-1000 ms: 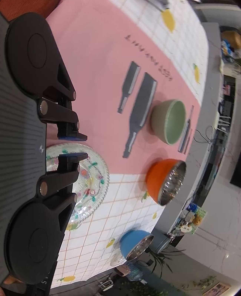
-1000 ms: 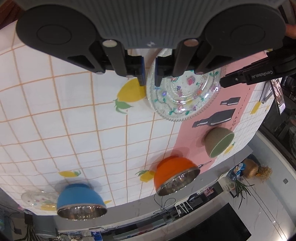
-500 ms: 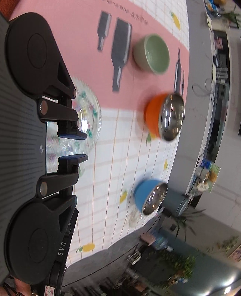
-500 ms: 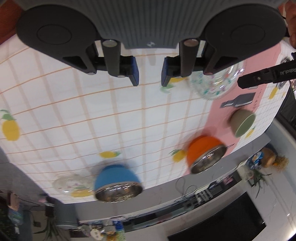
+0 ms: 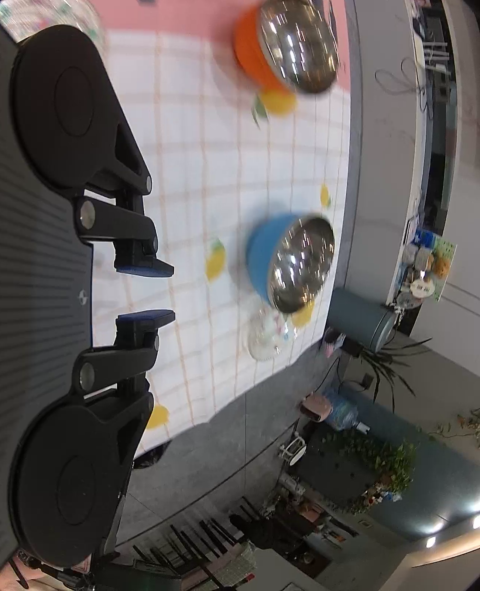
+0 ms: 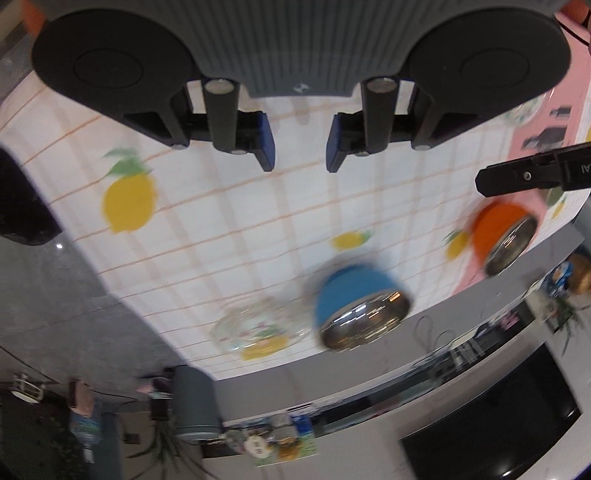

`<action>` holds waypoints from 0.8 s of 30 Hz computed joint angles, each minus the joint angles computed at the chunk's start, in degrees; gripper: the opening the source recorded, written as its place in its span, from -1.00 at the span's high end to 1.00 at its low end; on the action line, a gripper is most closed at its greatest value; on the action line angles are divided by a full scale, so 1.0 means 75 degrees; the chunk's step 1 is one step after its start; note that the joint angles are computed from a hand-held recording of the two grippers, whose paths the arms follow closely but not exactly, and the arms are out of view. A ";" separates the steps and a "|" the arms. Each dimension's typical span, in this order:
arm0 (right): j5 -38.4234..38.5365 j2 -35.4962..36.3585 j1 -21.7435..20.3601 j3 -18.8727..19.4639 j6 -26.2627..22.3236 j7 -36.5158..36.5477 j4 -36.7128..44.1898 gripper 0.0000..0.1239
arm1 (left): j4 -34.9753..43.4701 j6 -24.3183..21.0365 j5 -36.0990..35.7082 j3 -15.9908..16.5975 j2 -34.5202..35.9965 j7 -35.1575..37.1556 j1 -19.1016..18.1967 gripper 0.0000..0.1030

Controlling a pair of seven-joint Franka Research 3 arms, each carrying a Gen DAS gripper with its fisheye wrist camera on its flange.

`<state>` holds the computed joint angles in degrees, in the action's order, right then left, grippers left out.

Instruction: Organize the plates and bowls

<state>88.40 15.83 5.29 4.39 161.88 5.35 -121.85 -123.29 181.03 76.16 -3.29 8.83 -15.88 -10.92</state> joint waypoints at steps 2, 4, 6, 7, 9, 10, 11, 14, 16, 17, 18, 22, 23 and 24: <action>-0.0297 0.0298 -0.0073 -0.0092 0.0006 0.0381 0.0431 0.44 | 0.0475 0.0046 -0.0450 -0.0064 0.0469 0.0421 0.0017 0.59; -0.0611 0.0626 -0.0179 -0.0100 0.0036 0.0800 0.0901 0.43 | 0.0903 0.0040 -0.1093 -0.0123 0.0915 0.0968 0.0023 0.59; -0.1012 0.1021 -0.0294 -0.0070 0.0090 0.1304 0.1445 0.43 | 0.1234 0.0008 -0.2167 -0.0584 0.1345 0.1899 0.0372 0.58; -0.1243 0.1233 -0.0337 -0.0046 0.0138 0.1577 0.1725 0.43 | 0.1418 0.0004 -0.2551 -0.0731 0.1551 0.2197 0.0480 0.58; -0.1744 0.1662 -0.0389 -0.0027 0.0190 0.2238 0.2281 0.43 | 0.1818 -0.0084 -0.2810 -0.0450 0.1882 0.2125 0.0195 0.57; -0.2019 0.1880 -0.0419 -0.0033 0.0132 0.2603 0.2571 0.43 | 0.2033 -0.0120 -0.2905 -0.0235 0.2056 0.1991 -0.0015 0.57; -0.2304 0.2117 -0.0441 -0.0051 0.0048 0.2998 0.2889 0.43 | 0.2184 -0.0056 -0.3015 -0.0079 0.2203 0.1932 -0.0138 0.57; -0.3065 0.2825 -0.0475 -0.0097 -0.0241 0.4188 0.3842 0.42 | 0.2778 -0.0177 -0.3369 0.0260 0.2685 0.1976 -0.0490 0.53; -0.3455 0.3318 -0.0527 -0.0062 -0.0475 0.4852 0.4503 0.42 | 0.3099 -0.0489 -0.3707 0.0209 0.2920 0.2296 -0.0536 0.50; -0.3683 0.3539 -0.0509 -0.0075 -0.0575 0.5242 0.4798 0.42 | 0.3222 -0.0591 -0.3892 0.0136 0.3018 0.2494 -0.0514 0.48; -0.3907 0.3754 -0.0500 -0.0081 -0.0682 0.5584 0.5085 0.42 | 0.3312 -0.0635 -0.4029 0.0151 0.3098 0.2601 -0.0549 0.47; -0.4606 0.4589 -0.0550 0.0003 -0.1010 0.6727 0.6238 0.40 | 0.3520 -0.0820 -0.4581 0.0154 0.3312 0.3079 -0.0611 0.45; -0.4768 0.4780 -0.0565 0.0028 -0.1093 0.6998 0.6500 0.40 | 0.3534 -0.0832 -0.4724 0.0139 0.3340 0.3198 -0.0605 0.45; -0.4751 0.4904 -0.0682 0.0221 -0.1036 0.6979 0.6655 0.38 | 0.3529 -0.0833 -0.4858 0.0120 0.3347 0.3324 -0.0597 0.45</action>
